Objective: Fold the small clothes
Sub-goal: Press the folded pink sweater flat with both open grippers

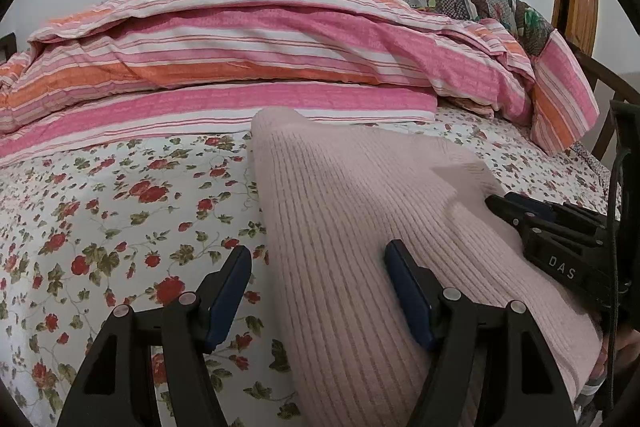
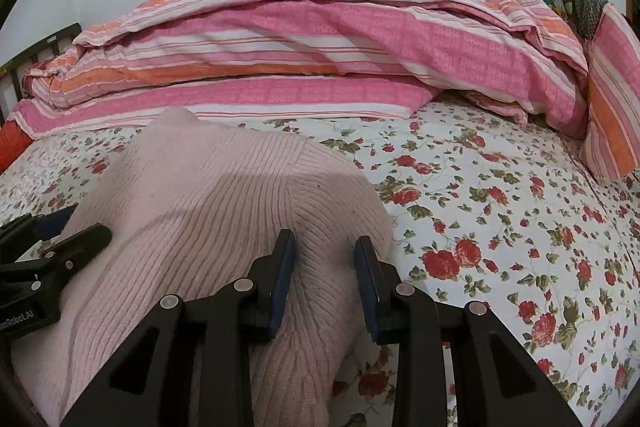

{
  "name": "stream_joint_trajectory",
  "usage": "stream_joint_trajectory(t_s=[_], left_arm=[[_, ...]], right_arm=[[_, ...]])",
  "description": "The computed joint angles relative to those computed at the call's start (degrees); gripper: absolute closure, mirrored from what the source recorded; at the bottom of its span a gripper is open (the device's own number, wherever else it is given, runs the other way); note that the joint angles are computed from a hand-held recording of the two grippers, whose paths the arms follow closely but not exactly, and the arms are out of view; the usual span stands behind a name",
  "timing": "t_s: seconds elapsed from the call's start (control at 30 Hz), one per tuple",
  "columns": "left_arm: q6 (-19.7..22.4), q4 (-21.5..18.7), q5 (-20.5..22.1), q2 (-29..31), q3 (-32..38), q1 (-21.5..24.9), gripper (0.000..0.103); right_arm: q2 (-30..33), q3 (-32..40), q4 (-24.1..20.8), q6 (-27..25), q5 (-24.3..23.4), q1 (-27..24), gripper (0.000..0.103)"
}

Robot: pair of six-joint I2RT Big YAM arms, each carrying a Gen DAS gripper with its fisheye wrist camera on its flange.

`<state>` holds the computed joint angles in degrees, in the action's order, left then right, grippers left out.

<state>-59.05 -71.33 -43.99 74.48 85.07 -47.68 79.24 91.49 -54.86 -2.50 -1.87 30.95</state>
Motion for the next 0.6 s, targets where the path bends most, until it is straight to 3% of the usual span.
stream_joint_trajectory(t_s=[0.2, 0.6], left_arm=[[-0.8, -1.2, -0.5, 0.6, 0.7, -0.4, 0.033], [-0.1, 1.3, 0.5, -0.5, -0.6, 0.0, 0.033]], right_arm=[[0.1, 0.0, 0.0, 0.2, -0.9, -0.3, 0.073], [-0.1, -0.1, 0.3, -0.2, 1.2, 0.3, 0.073]])
